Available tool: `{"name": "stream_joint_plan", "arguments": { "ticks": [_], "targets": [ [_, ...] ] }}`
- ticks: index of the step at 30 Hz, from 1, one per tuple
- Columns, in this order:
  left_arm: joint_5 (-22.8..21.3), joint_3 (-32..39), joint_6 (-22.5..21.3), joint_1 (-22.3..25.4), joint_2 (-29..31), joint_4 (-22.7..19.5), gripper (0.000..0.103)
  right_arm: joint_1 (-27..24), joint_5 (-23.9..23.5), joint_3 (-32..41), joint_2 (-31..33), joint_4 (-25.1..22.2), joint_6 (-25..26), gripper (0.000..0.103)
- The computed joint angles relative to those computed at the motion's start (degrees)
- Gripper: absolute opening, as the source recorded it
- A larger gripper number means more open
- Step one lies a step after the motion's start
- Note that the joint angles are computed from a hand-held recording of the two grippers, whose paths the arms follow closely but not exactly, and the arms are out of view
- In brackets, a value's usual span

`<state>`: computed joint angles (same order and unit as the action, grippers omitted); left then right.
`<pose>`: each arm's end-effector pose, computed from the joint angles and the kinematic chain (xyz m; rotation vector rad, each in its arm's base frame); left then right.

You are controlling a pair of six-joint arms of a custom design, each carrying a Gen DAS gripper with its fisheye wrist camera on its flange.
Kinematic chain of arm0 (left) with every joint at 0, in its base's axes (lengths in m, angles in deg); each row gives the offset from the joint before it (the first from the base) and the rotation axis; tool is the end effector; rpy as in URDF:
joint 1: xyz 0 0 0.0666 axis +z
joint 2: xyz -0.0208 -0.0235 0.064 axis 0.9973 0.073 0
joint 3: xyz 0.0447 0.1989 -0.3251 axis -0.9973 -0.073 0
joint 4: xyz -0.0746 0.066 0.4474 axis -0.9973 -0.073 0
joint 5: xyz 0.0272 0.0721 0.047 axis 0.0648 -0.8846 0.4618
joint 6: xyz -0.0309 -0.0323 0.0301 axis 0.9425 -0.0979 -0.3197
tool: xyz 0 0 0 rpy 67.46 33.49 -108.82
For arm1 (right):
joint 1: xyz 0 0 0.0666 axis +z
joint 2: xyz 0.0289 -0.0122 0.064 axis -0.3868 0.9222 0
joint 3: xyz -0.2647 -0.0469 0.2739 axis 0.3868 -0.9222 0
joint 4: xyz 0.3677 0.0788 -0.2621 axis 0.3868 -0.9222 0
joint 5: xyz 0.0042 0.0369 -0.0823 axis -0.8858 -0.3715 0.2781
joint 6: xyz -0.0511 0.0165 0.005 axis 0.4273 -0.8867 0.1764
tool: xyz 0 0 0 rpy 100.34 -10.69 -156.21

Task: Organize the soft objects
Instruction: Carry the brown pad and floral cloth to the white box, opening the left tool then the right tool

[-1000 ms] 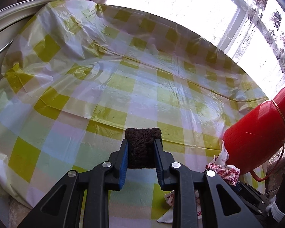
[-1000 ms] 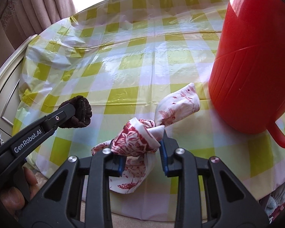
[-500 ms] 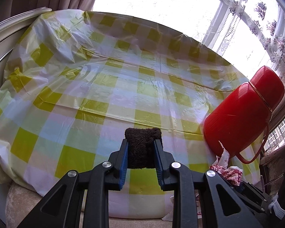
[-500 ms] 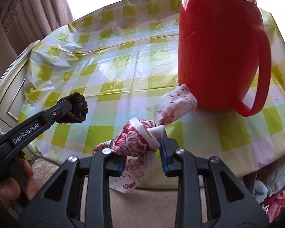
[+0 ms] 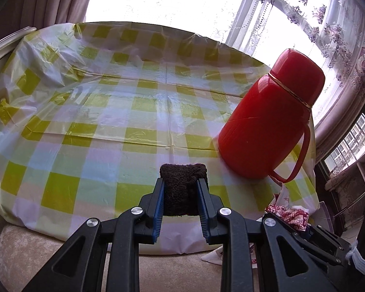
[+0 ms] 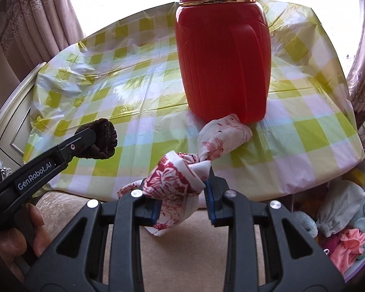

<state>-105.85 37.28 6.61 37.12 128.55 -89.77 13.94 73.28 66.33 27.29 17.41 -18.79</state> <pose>0.2689 -0.2744 0.4554 -0.6469 2.2795 -0.0868 0.3485 0.2639 0.4399 -0.5563 2.4379 0.5088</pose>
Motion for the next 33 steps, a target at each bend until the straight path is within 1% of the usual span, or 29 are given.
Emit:
{"name": "stream_joint_plan", "arguments": {
  "ticks": [6,14,19,21,23,26,29,33],
  "targets": [
    [0.9,2.5,-2.3,-1.9,3.2,1.7,0.027,-3.4,-0.4,-2.0,-3.2,-1.3,0.7,0.033],
    [4.0,5.1,-6.1,-4.0,7.0,5.9,0.027,-9.1,-0.8,-4.9,-7.7,-4.0,2.5,0.033],
    [6.9,6.4,-7.9,-5.4,9.0,9.8,0.027,-13.7,-0.7,-6.2,-10.6,-6.1,4.4,0.033],
    [8.8,6.4,-8.8,-5.7,9.5,12.6,0.027,-15.8,-0.3,-6.7,-11.7,-7.0,5.3,0.033],
    [10.1,7.1,-9.5,-6.2,10.5,14.1,0.027,-18.3,-0.6,-7.1,-12.6,-7.9,5.9,0.033],
    [12.9,7.6,-10.7,-6.7,11.7,17.6,0.027,-22.3,-0.9,-7.4,-13.5,-9.0,7.2,0.033],
    [15.3,8.8,-11.9,-7.3,13.5,19.6,0.027,-25.9,-0.8,-7.6,-14.2,-10.1,8.5,0.033],
    [18.0,10.9,-13.4,-8.0,16.3,20.9,0.027,-29.8,-0.4,-7.7,-14.1,-11.2,10.7,0.033]
  ]
}}
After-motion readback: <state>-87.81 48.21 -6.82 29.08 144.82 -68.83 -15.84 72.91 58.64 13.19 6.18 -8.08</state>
